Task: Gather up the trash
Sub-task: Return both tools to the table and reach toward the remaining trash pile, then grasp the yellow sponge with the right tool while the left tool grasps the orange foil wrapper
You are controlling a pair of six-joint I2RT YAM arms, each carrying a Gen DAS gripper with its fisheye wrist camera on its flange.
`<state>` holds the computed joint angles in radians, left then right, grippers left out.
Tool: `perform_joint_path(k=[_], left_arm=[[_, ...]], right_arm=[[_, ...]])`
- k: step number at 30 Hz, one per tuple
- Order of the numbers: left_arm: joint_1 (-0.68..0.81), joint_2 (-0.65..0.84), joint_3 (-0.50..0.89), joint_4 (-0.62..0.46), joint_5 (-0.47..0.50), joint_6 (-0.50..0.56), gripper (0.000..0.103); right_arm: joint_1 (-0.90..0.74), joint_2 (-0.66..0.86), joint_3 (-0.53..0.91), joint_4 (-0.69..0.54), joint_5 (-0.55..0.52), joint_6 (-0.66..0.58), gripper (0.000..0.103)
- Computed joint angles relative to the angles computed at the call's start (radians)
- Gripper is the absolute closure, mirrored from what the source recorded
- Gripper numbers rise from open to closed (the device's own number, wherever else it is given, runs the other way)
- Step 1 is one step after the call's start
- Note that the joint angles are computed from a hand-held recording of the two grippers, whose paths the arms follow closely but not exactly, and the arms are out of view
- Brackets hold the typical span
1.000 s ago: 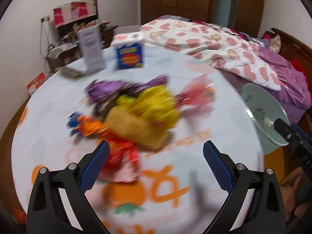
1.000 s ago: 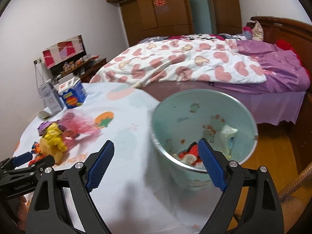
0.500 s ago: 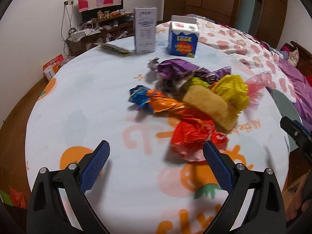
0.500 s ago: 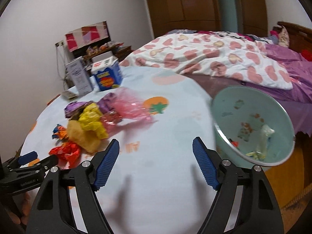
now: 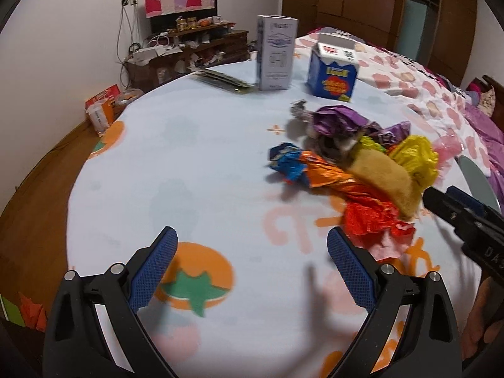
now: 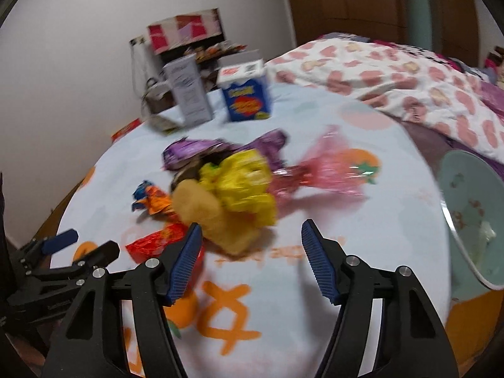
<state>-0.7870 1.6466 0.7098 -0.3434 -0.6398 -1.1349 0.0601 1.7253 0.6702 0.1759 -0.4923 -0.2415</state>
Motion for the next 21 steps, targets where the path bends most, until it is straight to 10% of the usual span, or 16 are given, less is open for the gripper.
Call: perform_joint_path(k=[15,21], left_arm=[[0.014,-0.042,-0.044,0.011,0.013,-0.001,0.009],[0.005,-0.045,-0.027,-0.017,0.004,-0.012,0.009]], right_arm=[[0.097,0.178,0.22,-0.209,0.011,-0.01,0.038],[0.079,0.17,0.227,-0.262,-0.044,-0.063,0.076]])
